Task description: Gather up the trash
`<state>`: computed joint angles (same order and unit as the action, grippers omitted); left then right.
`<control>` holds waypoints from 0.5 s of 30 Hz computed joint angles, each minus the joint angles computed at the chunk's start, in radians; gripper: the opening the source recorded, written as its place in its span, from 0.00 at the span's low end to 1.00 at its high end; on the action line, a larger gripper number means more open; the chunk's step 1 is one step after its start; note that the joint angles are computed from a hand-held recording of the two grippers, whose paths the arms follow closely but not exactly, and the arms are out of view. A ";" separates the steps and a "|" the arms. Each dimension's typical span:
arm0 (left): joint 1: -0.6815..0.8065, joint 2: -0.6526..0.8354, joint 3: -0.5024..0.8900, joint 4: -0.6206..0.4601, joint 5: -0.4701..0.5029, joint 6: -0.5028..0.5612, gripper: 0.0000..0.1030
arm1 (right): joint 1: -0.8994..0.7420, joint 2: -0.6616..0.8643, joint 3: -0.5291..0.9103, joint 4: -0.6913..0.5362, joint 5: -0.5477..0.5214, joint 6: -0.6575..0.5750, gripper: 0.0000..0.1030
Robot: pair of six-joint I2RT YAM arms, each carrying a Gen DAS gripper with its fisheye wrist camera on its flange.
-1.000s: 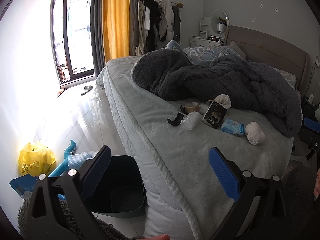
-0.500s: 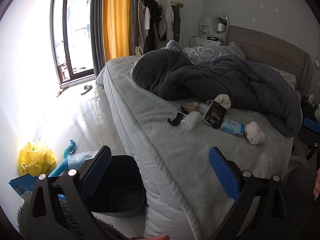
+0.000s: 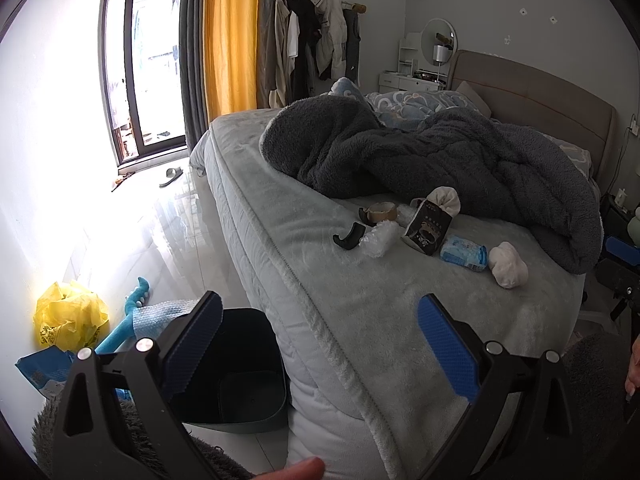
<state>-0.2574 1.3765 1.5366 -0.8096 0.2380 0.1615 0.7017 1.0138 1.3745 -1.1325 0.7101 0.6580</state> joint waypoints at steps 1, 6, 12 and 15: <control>0.000 -0.005 -0.008 0.007 0.006 -0.002 0.97 | 0.000 0.004 0.009 -0.019 0.002 0.009 0.98; 0.007 -0.014 -0.020 0.021 0.035 -0.007 0.97 | -0.022 0.007 0.012 -0.045 -0.018 0.003 0.98; -0.030 -0.011 -0.042 0.039 -0.041 0.009 0.97 | -0.104 -0.010 -0.021 0.016 -0.081 -0.025 0.98; -0.022 0.039 -0.006 -0.003 0.004 0.013 0.97 | -0.185 -0.006 -0.046 0.076 -0.164 -0.062 0.98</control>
<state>-0.2794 1.4157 1.5309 -0.8127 0.2416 0.1745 0.5165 1.0077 1.3285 -1.0561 0.5461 0.5961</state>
